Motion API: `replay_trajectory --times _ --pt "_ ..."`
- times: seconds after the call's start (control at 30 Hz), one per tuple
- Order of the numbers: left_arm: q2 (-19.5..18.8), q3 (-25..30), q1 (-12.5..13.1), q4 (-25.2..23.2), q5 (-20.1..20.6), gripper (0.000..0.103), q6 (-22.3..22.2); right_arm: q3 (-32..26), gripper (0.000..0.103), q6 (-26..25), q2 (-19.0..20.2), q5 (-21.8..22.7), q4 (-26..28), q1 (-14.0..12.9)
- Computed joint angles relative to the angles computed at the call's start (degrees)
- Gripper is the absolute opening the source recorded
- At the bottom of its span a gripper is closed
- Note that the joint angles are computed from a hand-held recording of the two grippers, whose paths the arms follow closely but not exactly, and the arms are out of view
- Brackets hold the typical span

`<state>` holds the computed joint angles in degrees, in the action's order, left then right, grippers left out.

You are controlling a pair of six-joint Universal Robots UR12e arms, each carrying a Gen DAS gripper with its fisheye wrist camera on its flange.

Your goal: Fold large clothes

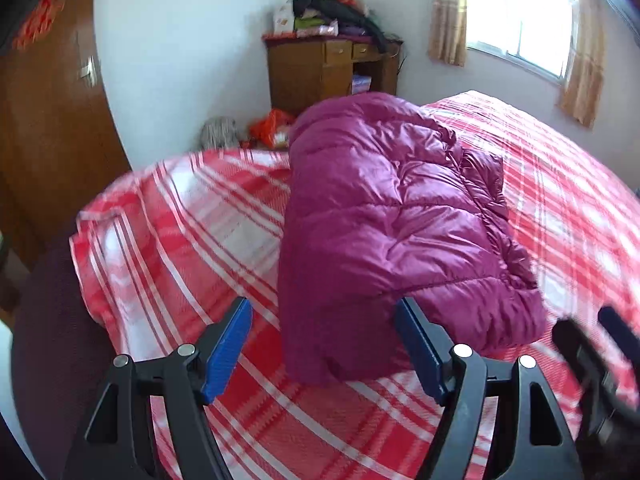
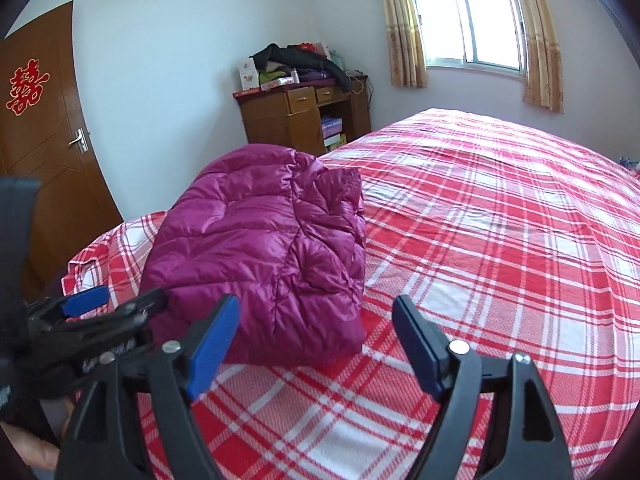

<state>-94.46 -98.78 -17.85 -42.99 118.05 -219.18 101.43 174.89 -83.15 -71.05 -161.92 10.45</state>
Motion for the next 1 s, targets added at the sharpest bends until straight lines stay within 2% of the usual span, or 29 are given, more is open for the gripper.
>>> replay_trajectory --times 0.07,0.1,0.23,0.27,0.3,0.33,0.4,0.53,0.63,0.7,0.87,1.0 --pt "0.73 -0.44 1.19 -0.35 -6.6 0.075 0.32 0.74 0.096 -1.17 -0.78 -0.54 0.23 0.08" --pt "1.01 -0.67 1.49 -0.98 -8.98 0.075 1.9 1.13 0.096 -1.65 -1.24 -1.52 0.19 0.21" --pt "2.93 -2.81 1.59 -0.81 -13.48 0.077 6.61 2.3 0.097 -0.8 -2.45 -2.6 -0.64 0.04" --pt "3.81 -3.77 1.69 -0.15 -14.4 0.081 6.79 2.54 0.097 -0.34 -2.75 -2.32 -0.66 -0.1" --pt "4.52 -4.56 1.67 0.5 -14.73 0.09 6.7 2.64 0.097 0.14 -3.0 -2.08 -0.54 -0.19" --pt "5.14 -5.15 1.54 1.16 -14.51 0.092 6.62 2.66 0.097 0.44 -3.22 -2.09 -0.28 -0.18" --pt "6.14 -5.95 0.45 1.4 -10.89 0.092 6.63 2.85 0.097 0.94 -3.7 -1.56 -0.18 -0.16" --pt "6.37 -5.21 -3.44 -1.51 3.13 0.092 6.88 4.02 0.097 0.95 -4.98 -1.95 -2.86 0.44" --pt "6.47 -5.45 -5.77 0.37 11.38 0.092 7.94 4.95 0.098 0.69 -5.99 -2.73 -6.01 0.99" --pt "7.05 -6.07 -6.56 2.93 13.56 0.092 8.54 5.58 0.101 0.65 -6.65 -3.88 -8.28 1.33" --pt "8.27 -6.93 -7.54 9.17 14.28 0.092 10.26 6.99 0.103 1.86 -8.13 -6.71 -15.68 1.72" --pt "7.67 -6.62 -9.46 12.49 19.55 0.092 12.79 7.87 0.103 3.51 -9.0 -6.18 -20.66 1.22"
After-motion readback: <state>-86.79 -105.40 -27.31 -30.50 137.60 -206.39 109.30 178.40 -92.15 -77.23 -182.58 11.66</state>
